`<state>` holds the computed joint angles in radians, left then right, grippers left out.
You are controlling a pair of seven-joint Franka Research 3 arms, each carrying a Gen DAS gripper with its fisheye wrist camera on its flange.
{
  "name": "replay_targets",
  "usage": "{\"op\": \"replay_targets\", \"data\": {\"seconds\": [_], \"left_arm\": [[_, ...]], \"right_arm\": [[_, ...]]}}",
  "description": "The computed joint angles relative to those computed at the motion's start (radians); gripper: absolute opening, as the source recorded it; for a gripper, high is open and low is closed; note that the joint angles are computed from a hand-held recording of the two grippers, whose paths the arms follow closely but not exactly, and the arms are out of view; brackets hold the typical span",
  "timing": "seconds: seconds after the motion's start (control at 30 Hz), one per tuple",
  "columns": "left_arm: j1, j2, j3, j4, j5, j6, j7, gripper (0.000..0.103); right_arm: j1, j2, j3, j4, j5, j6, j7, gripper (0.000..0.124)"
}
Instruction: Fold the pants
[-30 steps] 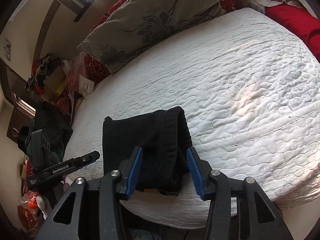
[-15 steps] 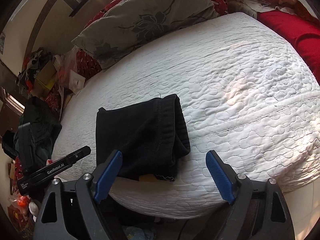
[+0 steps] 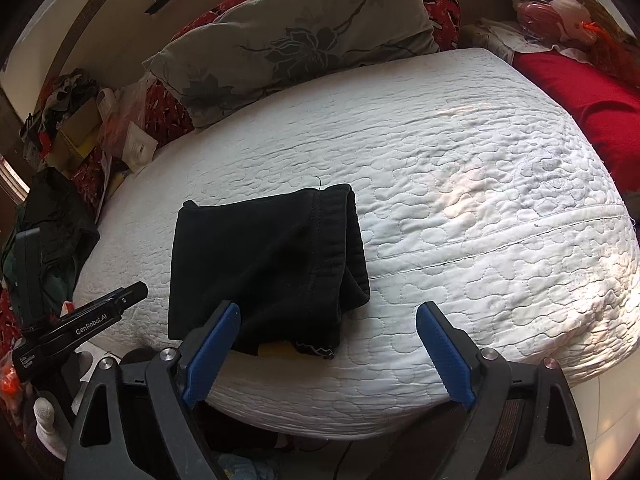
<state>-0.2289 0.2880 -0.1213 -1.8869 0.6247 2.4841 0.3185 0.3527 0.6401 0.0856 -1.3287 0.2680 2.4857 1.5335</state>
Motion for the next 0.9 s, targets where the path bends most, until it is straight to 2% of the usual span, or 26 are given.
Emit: {"op": "replay_targets", "data": {"seconds": [0.07, 0.2, 0.33, 0.47, 0.53, 0.6, 0.63, 0.67, 0.7, 0.77, 0.9], "left_arm": [[0.009, -0.018, -0.001, -0.032, -0.019, 0.009, -0.006, 0.046], [0.029, -0.033, -0.009, -0.067, -0.06, 0.02, 0.013, 0.046], [0.065, -0.005, -0.033, -0.048, -0.176, 0.074, 0.113, 0.046], [0.102, 0.031, -0.087, -0.016, -0.373, 0.117, 0.255, 0.046], [0.117, 0.028, -0.122, -0.042, -0.49, 0.163, 0.308, 0.046], [0.153, 0.025, -0.184, -0.084, -0.657, 0.234, 0.402, 0.046], [0.162, 0.033, -0.205, -0.085, -0.717, 0.245, 0.444, 0.046], [0.157, 0.046, -0.208, -0.068, -0.738, 0.227, 0.472, 0.046], [0.133, 0.059, -0.185, -0.042, -0.719, 0.19, 0.462, 0.046], [0.107, 0.066, -0.151, -0.032, -0.702, 0.188, 0.433, 0.046], [0.154, 0.077, -0.178, -0.045, -0.822, 0.223, 0.472, 0.045]], "right_arm": [[0.007, -0.002, -0.007, -0.007, -0.011, 0.012, 0.002, 0.094], [-0.013, 0.03, 0.007, 0.039, 0.016, -0.024, 0.007, 0.096], [-0.032, 0.076, 0.015, 0.115, 0.052, -0.07, 0.031, 0.096], [-0.034, 0.124, 0.012, 0.203, 0.049, -0.12, 0.041, 0.096], [-0.034, 0.146, 0.012, 0.247, 0.041, -0.142, 0.03, 0.096], [-0.031, 0.177, 0.01, 0.304, 0.03, -0.173, 0.021, 0.096], [-0.029, 0.202, 0.007, 0.35, 0.022, -0.204, 0.023, 0.096], [-0.028, 0.227, 0.003, 0.391, 0.018, -0.23, 0.032, 0.096], [-0.029, 0.256, 0.001, 0.438, 0.016, -0.258, 0.047, 0.096], [-0.037, 0.322, 0.007, 0.545, 0.024, -0.331, 0.077, 0.096], [-0.065, 0.428, 0.046, 0.691, 0.078, -0.424, 0.122, 0.096]]}}
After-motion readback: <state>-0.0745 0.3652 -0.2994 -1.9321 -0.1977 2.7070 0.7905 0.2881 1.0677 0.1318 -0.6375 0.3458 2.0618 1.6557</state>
